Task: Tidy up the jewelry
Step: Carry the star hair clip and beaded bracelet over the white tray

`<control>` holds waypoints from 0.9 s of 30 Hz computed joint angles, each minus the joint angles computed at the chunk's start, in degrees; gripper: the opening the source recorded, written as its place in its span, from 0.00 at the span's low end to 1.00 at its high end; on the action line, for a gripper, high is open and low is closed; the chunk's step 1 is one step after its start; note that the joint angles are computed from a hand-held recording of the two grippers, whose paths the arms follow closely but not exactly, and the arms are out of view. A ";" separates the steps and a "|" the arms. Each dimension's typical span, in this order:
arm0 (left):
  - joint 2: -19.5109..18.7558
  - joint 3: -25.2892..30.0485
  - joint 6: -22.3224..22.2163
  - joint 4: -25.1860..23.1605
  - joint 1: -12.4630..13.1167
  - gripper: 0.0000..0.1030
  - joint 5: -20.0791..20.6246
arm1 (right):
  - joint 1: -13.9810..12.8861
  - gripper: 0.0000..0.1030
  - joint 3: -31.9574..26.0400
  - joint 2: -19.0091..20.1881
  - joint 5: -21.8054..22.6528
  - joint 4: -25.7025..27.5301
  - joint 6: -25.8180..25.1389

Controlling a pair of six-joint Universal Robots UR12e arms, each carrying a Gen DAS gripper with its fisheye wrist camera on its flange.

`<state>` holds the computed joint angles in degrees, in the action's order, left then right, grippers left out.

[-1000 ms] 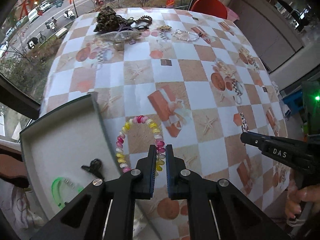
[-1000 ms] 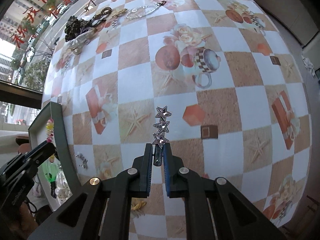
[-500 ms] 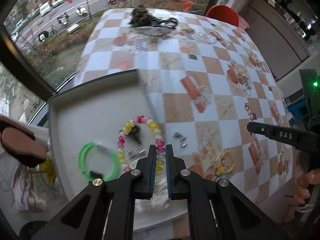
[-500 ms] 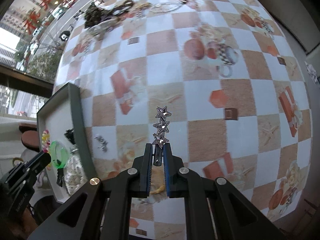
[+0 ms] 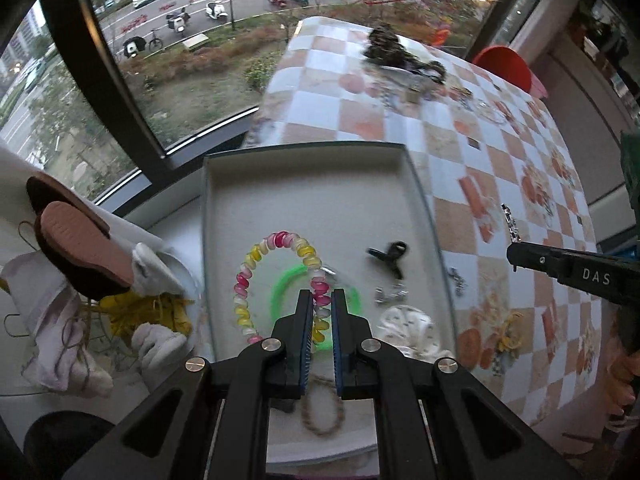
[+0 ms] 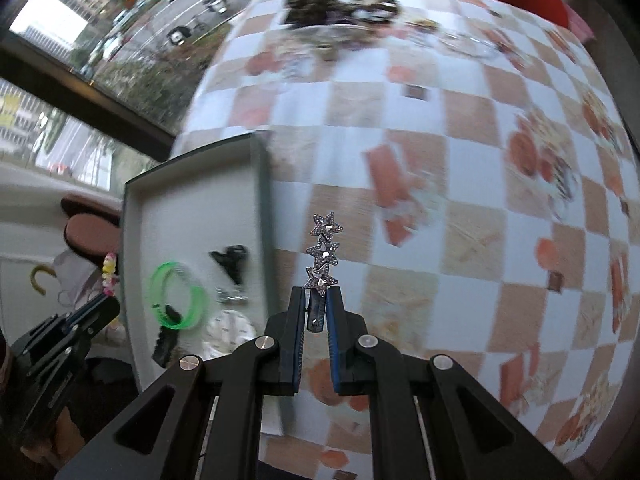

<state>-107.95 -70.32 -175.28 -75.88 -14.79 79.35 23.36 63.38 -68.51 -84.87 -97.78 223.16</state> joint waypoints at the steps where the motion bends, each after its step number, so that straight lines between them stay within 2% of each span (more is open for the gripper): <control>1: -0.10 -0.04 -0.02 0.24 0.19 0.12 0.15 | 0.14 0.11 -0.88 0.71 0.17 0.04 -0.68; 7: -1.57 0.43 0.76 2.20 0.67 0.12 0.67 | 0.56 0.11 -5.64 5.09 2.63 -0.49 -3.32; 16: -6.19 3.64 0.69 2.45 -0.03 0.12 2.46 | 0.24 0.11 -10.32 10.21 5.44 0.46 -5.16; 27: -8.38 4.40 1.12 0.40 -1.02 0.12 5.85 | -0.53 0.11 -11.30 12.54 7.36 2.58 -4.62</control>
<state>-116.32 -65.92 -174.16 -75.49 -15.81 85.21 22.83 52.07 -55.97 -77.50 -95.21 218.54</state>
